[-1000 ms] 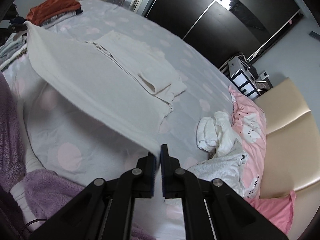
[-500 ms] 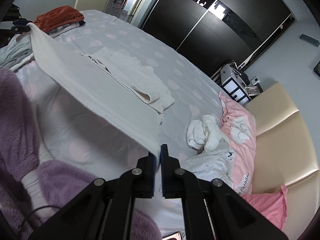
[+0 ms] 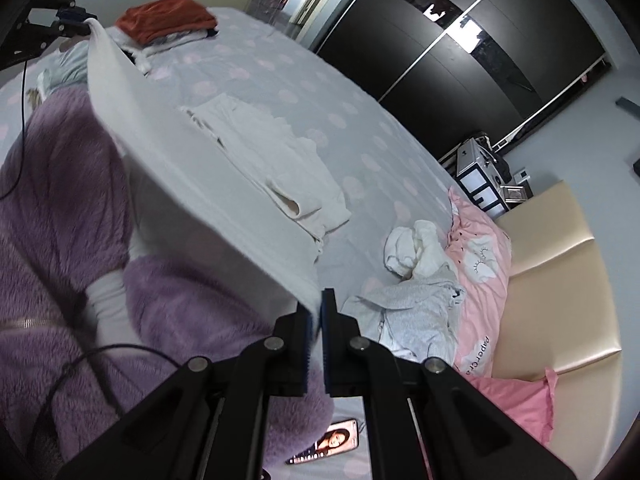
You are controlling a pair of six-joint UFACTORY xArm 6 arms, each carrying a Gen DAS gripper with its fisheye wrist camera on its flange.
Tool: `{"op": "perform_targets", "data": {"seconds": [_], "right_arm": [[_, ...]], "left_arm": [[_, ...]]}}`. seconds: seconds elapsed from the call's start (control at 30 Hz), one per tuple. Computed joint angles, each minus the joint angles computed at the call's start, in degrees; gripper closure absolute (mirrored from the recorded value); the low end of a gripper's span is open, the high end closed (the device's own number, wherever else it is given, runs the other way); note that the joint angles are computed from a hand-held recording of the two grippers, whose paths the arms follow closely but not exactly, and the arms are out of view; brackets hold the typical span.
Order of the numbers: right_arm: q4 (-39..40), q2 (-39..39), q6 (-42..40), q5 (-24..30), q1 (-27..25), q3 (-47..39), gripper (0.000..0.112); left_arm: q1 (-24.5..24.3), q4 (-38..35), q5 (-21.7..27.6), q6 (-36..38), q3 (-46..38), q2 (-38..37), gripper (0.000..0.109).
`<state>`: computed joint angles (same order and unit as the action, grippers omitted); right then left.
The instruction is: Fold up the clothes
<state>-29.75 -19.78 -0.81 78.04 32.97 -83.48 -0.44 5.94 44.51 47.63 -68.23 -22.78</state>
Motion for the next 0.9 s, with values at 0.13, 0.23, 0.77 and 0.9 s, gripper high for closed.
{"op": "perform_targets", "data": {"seconds": [0.13, 0.23, 0.77, 0.9], "right_arm": [[-0.1, 1.3, 0.5, -1.0, -1.3, 0.0, 0.108], [0.2, 2.7, 0.7, -2.6, -3.0, -0.1, 0.108], [-2.0, 19.6, -2.4, -10.0, -10.9, -13.2, 0.108], [-2.3, 27.5, -4.1, -12.0, -13.4, -20.8, 0.108]], "left_arm": [[-0.1, 0.9, -0.7, -1.8, -0.9, 2.3, 0.101], [-0.1, 0.7, -1.0, -3.7, -3.4, 5.3, 0.101], [-2.1, 3.5, 1.8, -9.8, -27.7, 28.2, 0.101], [-2.3, 1.1, 5.2, -7.3, -39.8, 37.7, 0.101]]}}
